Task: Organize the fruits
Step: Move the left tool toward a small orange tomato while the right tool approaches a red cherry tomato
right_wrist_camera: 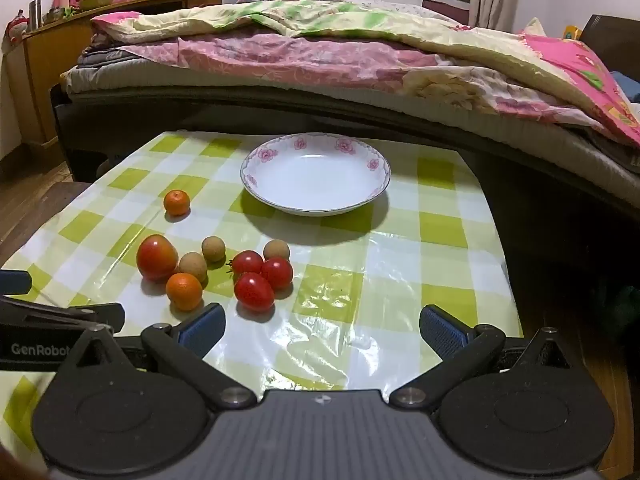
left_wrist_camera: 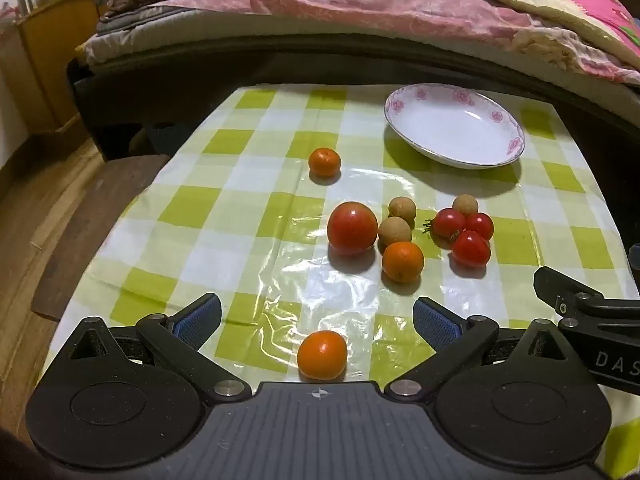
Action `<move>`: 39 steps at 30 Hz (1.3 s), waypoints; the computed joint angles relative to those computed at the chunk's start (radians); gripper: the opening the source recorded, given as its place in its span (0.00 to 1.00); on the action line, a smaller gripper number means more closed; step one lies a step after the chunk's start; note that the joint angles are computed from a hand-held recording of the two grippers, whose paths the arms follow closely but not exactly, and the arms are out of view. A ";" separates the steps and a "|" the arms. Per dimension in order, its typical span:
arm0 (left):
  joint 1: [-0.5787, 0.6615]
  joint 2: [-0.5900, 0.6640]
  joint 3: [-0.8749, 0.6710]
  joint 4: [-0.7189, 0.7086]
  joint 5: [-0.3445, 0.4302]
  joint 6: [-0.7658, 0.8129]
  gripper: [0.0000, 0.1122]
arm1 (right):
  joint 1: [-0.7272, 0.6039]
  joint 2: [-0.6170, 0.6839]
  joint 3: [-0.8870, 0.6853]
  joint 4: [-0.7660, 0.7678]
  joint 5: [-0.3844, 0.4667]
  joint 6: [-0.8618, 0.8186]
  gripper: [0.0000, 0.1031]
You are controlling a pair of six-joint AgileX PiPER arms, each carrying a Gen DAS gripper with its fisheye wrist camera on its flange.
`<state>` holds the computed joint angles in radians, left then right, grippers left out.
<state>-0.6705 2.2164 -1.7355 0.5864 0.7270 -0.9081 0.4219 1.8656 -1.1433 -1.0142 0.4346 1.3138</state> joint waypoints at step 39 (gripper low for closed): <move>0.010 0.022 -0.018 -0.097 0.004 0.039 0.90 | -0.004 0.022 -0.020 0.059 0.008 -0.061 1.00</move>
